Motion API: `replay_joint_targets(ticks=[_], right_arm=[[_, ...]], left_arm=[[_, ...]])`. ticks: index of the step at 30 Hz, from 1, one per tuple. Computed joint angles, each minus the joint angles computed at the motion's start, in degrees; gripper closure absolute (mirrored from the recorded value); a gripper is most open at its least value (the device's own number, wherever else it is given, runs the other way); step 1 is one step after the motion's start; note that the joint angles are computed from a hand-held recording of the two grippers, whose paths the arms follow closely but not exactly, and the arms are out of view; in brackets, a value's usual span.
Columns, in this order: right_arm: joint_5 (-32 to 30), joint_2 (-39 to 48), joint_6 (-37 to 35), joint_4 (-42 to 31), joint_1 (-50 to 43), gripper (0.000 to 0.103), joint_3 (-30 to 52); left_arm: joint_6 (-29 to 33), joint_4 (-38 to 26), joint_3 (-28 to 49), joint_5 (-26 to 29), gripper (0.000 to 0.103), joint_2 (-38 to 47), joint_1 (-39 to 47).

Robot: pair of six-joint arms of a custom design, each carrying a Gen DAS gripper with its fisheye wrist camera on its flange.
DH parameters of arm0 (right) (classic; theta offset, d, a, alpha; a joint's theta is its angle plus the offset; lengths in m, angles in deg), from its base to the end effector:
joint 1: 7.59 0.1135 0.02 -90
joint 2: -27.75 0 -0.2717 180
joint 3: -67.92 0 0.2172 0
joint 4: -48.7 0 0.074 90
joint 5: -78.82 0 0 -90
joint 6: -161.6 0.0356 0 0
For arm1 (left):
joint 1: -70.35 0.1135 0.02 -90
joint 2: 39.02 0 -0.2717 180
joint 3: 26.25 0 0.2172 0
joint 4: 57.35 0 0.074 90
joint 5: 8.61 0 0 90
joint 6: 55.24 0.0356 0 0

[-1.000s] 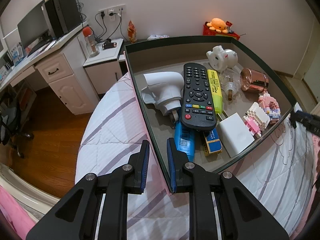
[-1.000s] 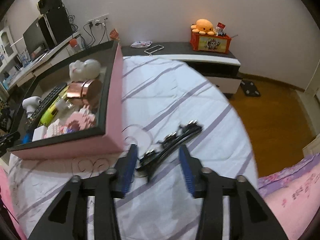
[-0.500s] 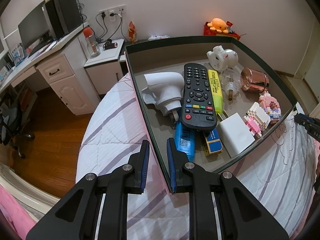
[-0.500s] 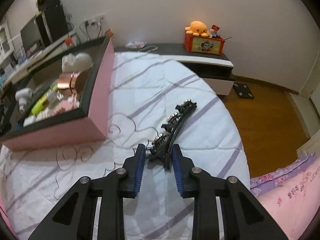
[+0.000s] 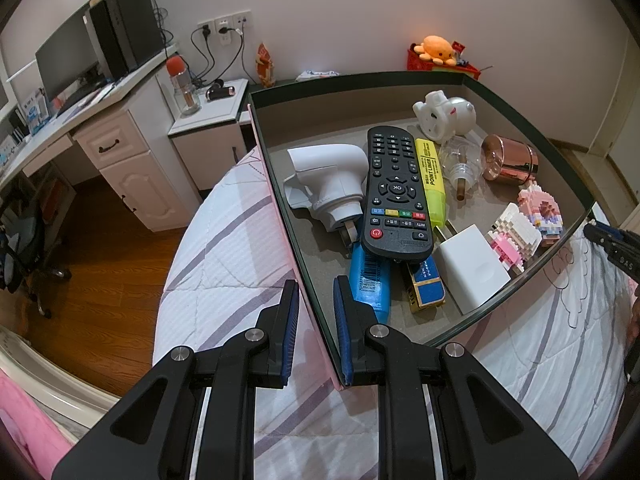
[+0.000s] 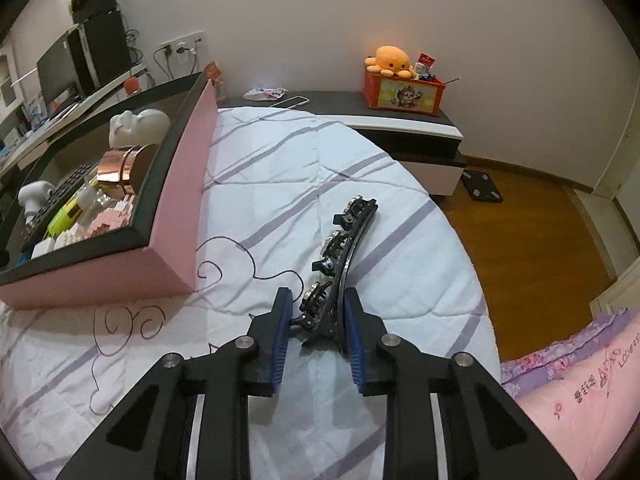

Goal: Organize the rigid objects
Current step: 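Move the open right tool back to the black hair clip on the bed, then close the right tool on the black hair clip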

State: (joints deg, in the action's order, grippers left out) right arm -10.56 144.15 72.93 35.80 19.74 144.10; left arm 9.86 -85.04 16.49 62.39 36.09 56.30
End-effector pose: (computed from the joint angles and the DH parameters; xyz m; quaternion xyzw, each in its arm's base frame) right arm 0.3310 0.1706 0.1289 -0.2117 0.9247 0.0733 0.3077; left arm 0.1846 -0.0342 0.1665 -0.1325 0.9445 0.0654 0.2934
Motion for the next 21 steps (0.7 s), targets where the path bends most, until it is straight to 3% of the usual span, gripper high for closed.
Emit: replay_joint_targets(ticks=[13, 16, 21], right_arm=[[-7.7, -3.9, 0.5, -0.7, -2.2, 0.078, -2.5], [-4.1, -1.9, -1.2, -3.5, -1.0, 0.077, -0.4], [-3.8, -0.6, 2.0, -2.5, -1.1, 0.077, 0.7]], left_arm=[[0.1, 0.4, -0.2, -0.1, 0.087, 0.2, 0.0], [0.0, 0.5, -0.1, -0.2, 0.087, 0.3, -0.1], [-0.1, 0.5, 0.0, -0.4, 0.087, 0.5, -0.5]])
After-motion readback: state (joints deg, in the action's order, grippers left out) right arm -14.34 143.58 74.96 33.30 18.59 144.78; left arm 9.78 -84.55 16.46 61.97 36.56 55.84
